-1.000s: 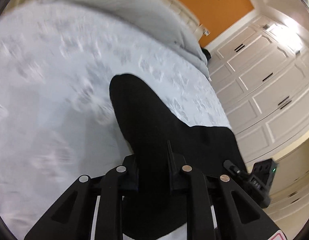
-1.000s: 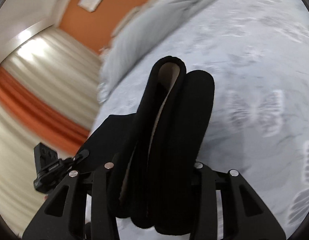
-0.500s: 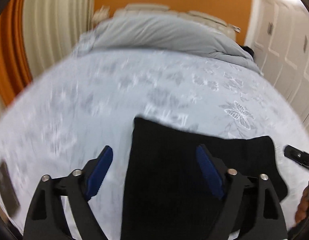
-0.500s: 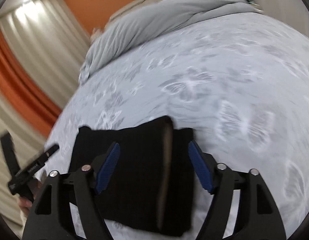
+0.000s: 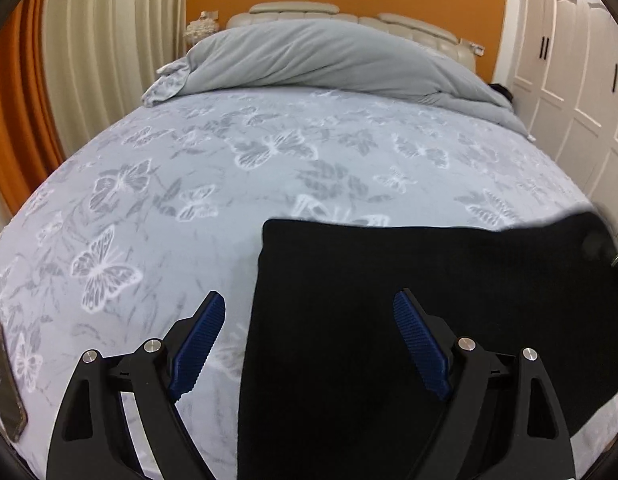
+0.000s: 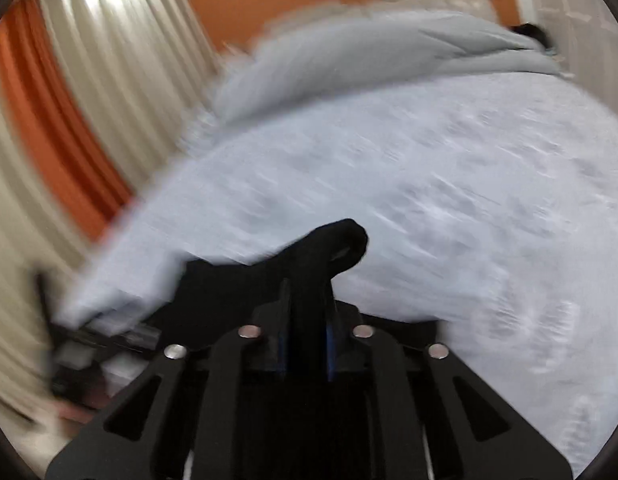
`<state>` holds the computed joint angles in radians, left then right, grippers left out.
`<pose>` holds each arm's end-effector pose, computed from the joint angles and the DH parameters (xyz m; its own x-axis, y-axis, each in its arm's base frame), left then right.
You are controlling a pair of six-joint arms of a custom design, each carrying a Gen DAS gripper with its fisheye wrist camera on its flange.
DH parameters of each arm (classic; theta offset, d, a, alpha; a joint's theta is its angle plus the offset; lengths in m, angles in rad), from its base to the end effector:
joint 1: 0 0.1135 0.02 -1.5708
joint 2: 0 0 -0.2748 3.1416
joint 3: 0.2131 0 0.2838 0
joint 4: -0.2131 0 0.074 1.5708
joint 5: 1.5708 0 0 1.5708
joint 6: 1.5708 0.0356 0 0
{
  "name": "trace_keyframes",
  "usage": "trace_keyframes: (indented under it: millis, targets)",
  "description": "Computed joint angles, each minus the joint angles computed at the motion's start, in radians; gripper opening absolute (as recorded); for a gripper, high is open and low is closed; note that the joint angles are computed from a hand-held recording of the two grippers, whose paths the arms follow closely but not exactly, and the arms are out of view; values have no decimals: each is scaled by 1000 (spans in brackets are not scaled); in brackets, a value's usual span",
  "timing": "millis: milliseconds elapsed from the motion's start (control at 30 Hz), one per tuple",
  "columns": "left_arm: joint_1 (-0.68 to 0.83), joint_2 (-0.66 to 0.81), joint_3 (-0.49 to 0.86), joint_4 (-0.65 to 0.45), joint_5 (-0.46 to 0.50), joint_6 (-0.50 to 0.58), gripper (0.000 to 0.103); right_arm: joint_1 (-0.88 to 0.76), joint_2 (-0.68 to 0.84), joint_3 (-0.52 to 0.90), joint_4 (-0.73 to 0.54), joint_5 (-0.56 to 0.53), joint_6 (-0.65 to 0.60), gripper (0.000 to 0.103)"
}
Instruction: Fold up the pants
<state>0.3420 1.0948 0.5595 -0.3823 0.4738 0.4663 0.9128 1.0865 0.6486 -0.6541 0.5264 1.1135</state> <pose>0.2198 0.0610 0.1840 -0.6850 0.1808 -0.7058 0.3031 0.9516 -0.0504 0.1468 0.1607 0.2004 -0.7264 0.3287 -0.6035 0.2475 0.9444 0.2165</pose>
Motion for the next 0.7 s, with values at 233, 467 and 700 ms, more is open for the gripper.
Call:
trace_keyframes:
  millis: [233,467,700]
  targets:
    - [-29,29,-18,-2,-31,-2,86,170,-172,-24,-11,186,110,22]
    - [-63,-3,-81,80,-96,-10,88,69,-30,-76,126,-30,90,21]
    - [-75,-8,-76,71,-117,-19,89,234,89,-8,9,48,175,32]
